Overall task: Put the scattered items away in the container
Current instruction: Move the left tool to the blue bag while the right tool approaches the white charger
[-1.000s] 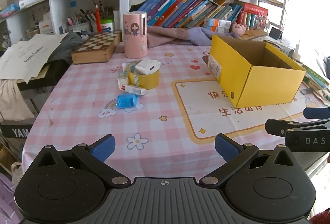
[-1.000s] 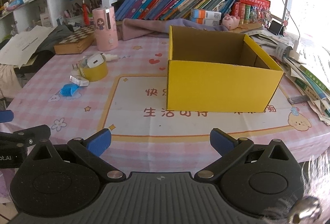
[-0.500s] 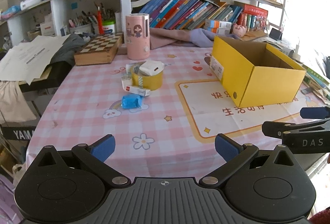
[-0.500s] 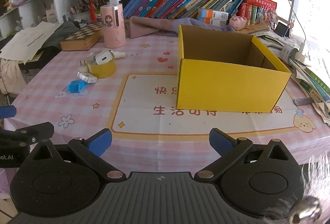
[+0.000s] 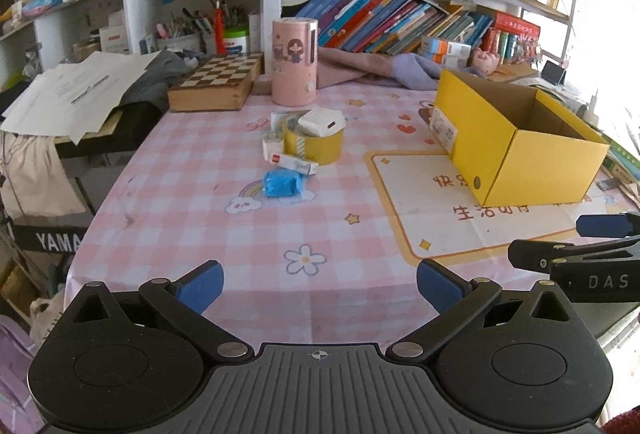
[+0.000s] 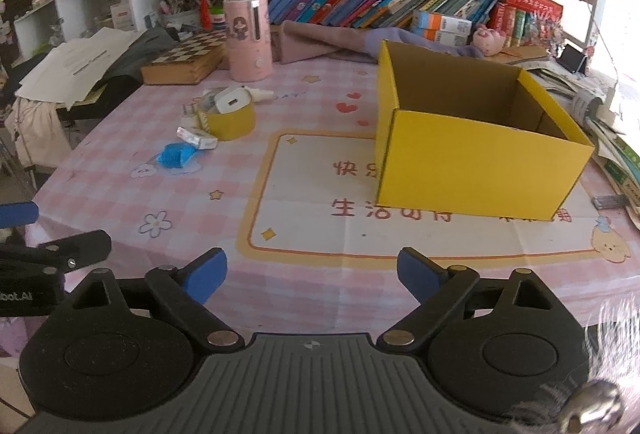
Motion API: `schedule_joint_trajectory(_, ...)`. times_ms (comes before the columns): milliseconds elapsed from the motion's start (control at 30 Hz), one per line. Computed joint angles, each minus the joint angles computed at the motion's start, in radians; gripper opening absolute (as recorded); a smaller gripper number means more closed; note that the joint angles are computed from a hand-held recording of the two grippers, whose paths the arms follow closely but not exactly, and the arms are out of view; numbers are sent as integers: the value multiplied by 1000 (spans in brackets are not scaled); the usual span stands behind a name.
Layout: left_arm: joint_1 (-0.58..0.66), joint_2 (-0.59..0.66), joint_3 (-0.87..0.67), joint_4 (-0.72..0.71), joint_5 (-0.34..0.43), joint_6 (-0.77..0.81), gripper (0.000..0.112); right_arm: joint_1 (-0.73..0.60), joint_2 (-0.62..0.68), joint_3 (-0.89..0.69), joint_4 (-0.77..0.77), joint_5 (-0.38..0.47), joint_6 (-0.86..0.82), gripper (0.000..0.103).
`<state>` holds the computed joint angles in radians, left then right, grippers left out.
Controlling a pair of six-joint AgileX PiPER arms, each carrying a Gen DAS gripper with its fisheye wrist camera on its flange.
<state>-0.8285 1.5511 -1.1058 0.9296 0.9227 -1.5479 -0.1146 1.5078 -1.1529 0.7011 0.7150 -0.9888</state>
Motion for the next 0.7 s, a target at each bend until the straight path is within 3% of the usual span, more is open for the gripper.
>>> schedule_joint_trajectory(700, 38, -49, 60, 17, 29, -26, 103, 121, 76, -77, 2, 7, 6, 93)
